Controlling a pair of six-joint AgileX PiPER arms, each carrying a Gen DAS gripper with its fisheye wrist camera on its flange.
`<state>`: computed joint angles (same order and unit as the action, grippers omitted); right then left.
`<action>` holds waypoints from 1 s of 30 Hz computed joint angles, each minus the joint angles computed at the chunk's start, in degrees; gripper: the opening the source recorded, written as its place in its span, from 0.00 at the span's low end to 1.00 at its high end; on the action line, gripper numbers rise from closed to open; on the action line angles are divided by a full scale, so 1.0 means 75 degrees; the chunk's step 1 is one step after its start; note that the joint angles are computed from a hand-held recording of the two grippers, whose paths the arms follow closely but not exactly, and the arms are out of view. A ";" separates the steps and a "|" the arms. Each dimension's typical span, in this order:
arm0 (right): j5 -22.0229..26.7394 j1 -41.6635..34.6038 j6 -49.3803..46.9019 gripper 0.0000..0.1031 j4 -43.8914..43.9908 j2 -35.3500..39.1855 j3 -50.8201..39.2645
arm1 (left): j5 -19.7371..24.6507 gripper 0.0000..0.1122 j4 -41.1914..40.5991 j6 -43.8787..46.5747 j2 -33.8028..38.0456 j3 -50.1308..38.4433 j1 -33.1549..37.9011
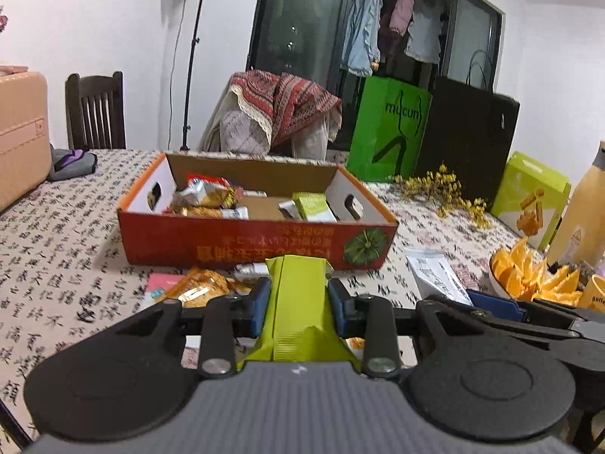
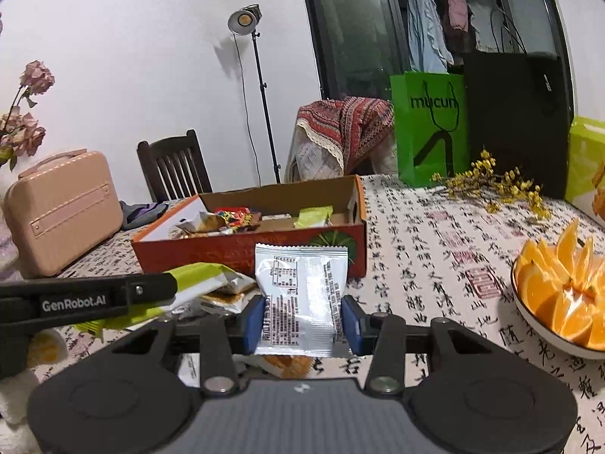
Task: Organize snacks
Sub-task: 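Carry both held packets over the cardboard box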
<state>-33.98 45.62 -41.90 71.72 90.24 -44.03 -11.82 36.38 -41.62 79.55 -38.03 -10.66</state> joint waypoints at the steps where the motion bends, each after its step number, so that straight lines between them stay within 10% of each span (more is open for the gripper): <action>1: 0.0002 0.0006 -0.0104 0.41 0.0068 0.0003 -0.0063 | -0.0039 0.30 0.0266 -0.0256 -0.0051 -0.0011 0.0084; 30: 0.1089 -0.1295 -0.5536 0.41 0.3445 0.2271 -0.5264 | -0.0633 0.30 0.4283 -0.4752 0.1946 -0.3647 0.1276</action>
<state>-25.81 35.91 -83.42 97.56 107.27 -83.51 -16.57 68.50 -77.26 94.15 -65.38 -1.10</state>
